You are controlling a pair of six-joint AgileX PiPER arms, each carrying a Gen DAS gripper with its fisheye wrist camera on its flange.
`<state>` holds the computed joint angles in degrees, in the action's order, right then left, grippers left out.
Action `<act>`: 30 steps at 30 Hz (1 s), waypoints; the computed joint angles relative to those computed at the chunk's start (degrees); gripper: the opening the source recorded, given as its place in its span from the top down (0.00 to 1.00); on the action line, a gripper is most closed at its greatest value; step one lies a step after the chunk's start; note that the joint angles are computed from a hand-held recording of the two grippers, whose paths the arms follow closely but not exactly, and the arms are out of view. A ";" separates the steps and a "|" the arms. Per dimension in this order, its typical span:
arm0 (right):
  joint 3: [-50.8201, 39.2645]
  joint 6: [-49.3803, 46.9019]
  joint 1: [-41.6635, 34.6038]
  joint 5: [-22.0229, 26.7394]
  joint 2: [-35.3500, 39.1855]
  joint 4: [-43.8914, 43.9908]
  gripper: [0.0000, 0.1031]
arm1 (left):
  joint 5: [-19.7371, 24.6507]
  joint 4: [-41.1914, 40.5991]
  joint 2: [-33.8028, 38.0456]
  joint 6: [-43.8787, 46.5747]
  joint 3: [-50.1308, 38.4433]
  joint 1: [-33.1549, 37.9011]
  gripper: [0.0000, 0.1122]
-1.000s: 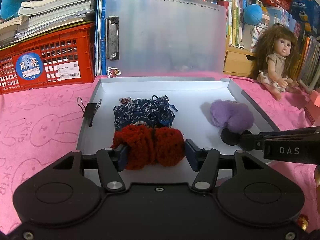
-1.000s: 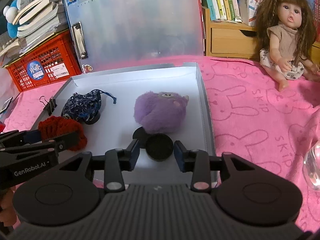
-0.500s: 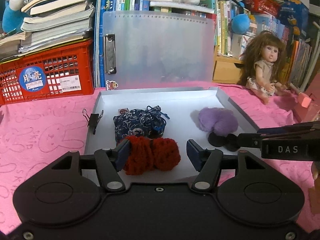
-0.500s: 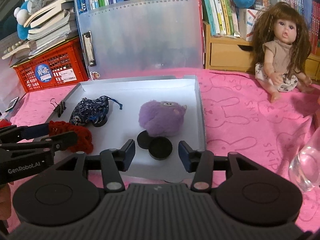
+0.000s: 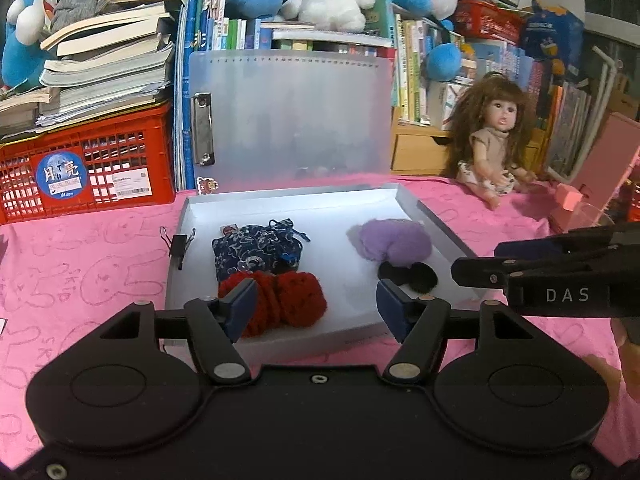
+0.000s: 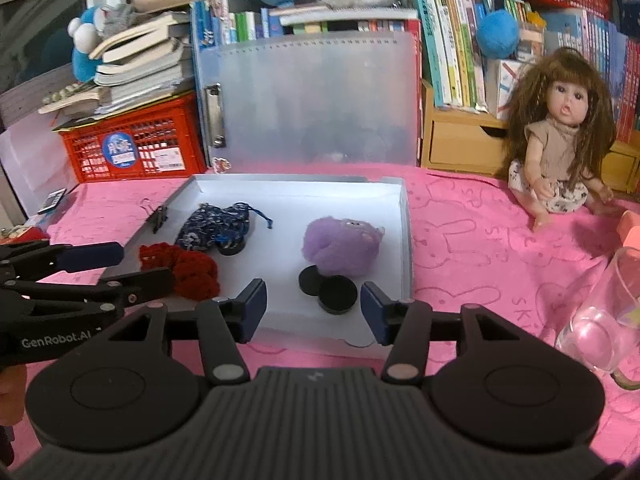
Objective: Organize objects
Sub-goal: 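Open the left tool over the tray while the right opens to drop the black puck, then move the left tool to the white fluffy ball while the right approaches the knitted snake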
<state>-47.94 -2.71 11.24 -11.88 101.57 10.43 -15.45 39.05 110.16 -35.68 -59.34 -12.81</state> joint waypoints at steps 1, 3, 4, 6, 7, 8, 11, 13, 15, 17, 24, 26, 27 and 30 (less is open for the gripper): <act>0.63 -0.02 0.20 -0.30 -0.61 -0.13 0.34 | -0.40 0.12 -0.61 0.09 0.87 0.10 0.43; 2.26 0.21 0.56 -1.23 -1.88 -0.74 0.34 | -1.30 0.68 -1.72 -0.25 2.55 0.30 0.42; 3.14 0.40 0.71 -1.71 -2.53 -1.05 0.34 | -2.10 1.43 -2.43 -0.78 3.65 0.58 0.42; 4.65 2.12 0.76 -2.45 -3.66 -3.14 0.34 | -3.20 1.85 -3.48 -0.74 5.33 0.94 0.42; 5.64 3.07 0.76 -2.95 -4.39 -4.16 0.33 | -3.84 1.80 -4.20 -0.35 6.47 1.15 0.42; 6.44 3.78 0.75 -3.42 -4.95 -4.88 0.33 | -4.37 1.87 -4.75 -0.14 7.36 1.32 0.42; 8.91 6.03 0.59 -5.11 -6.44 -7.13 0.32 | -6.13 2.61 -6.54 -0.06 10.32 2.05 0.42; 10.67 8.00 0.35 -6.20 -7.43 -9.22 0.32 | -7.22 2.99 -7.62 0.07 12.23 2.52 0.41; 12.19 8.43 0.32 -7.11 -8.14 -9.98 0.32 | -8.29 4.12 -8.51 -0.30 13.91 3.09 0.41; 13.87 7.21 0.54 -8.19 -8.85 -9.15 0.31 | -9.18 4.50 -9.41 0.19 15.67 3.53 0.40; 18.61 9.14 0.67 -10.99 -10.46 -11.25 0.30 | -12.39 4.30 -11.96 2.48 21.69 4.82 0.38; 19.74 9.46 0.68 -11.78 -10.53 -11.49 0.30 | -13.48 4.42 -12.53 3.07 23.29 5.30 0.38; 20.32 9.07 0.78 -12.25 -10.49 -11.00 0.30 | -14.01 4.63 -12.80 3.23 23.98 5.64 0.37; 21.86 8.49 0.96 -13.52 -10.45 -9.93 0.30 | -15.41 4.78 -13.55 4.02 25.98 6.37 0.36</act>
<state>-26.08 5.78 12.21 -25.40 91.12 0.51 -30.85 43.83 96.61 -31.66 -33.35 -6.45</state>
